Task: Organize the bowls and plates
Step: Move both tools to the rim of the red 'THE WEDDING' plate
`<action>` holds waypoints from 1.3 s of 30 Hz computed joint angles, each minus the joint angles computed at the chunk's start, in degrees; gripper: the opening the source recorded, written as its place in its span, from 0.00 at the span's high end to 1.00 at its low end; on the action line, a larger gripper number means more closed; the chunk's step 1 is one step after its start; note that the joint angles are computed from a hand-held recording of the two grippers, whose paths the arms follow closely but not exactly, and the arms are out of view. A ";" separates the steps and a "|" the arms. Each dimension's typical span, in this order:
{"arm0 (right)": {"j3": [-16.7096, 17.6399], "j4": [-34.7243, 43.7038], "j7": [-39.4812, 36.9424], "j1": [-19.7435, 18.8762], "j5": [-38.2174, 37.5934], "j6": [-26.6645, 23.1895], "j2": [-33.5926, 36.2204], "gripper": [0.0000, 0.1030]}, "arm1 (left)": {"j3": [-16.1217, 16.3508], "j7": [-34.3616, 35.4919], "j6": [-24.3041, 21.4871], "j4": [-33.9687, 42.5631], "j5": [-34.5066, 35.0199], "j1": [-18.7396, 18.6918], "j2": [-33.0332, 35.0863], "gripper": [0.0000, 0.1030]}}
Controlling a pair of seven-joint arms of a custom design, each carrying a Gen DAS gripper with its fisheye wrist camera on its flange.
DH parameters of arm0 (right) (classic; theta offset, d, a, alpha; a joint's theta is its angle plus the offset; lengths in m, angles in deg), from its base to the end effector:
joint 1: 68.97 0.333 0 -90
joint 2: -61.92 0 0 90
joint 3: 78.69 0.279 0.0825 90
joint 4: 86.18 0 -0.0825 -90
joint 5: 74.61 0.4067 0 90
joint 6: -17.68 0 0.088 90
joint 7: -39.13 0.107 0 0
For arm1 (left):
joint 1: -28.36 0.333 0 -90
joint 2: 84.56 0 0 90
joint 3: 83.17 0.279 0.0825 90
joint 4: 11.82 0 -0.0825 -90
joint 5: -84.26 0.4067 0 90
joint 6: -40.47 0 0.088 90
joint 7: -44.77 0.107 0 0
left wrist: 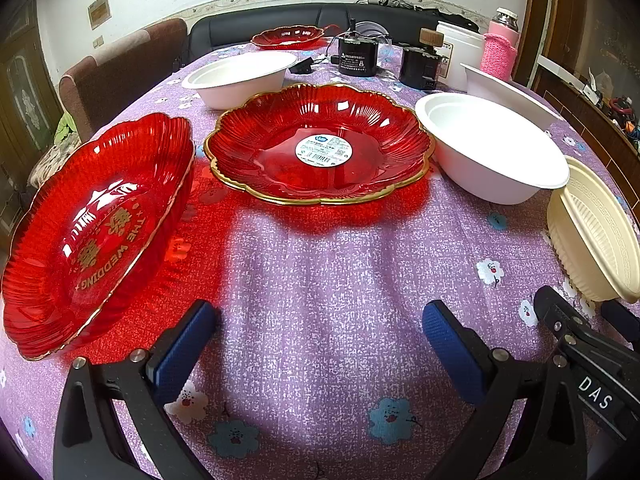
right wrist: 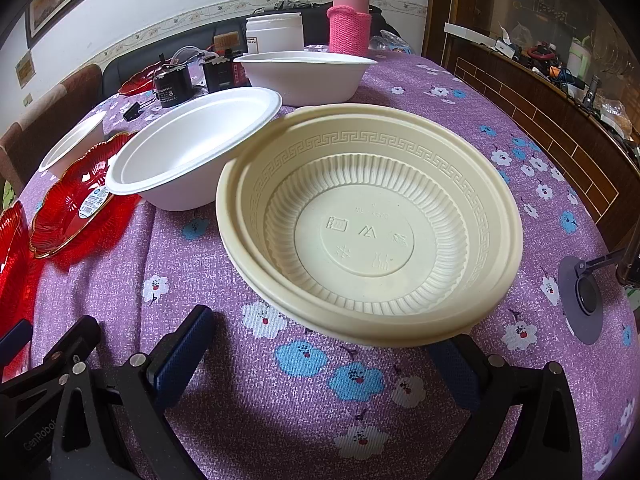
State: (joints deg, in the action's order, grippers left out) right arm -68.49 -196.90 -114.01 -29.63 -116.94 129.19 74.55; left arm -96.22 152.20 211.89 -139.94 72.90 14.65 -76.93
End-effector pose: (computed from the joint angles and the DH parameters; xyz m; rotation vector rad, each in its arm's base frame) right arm 0.4257 0.4258 0.3247 -1.0143 2.5889 -0.8636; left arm 0.5377 -0.2543 0.3298 -1.3043 2.3938 -0.7747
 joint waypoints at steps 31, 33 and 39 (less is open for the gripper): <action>2.00 8.13 -2.60 7.83 -12.06 -4.13 1.39 0.02 | 15.77 57.61 -21.64 -10.22 -54.28 3.11 -27.94 0.02; 1.31 7.28 -0.54 6.91 -14.50 4.14 0.66 0.02 | 15.46 55.05 -20.54 -5.29 -53.26 5.86 -23.45 0.00; -2.27 11.01 4.89 2.88 -17.58 30.98 6.58 0.08 | 12.29 38.55 -22.57 11.91 -39.34 13.72 -6.34 0.00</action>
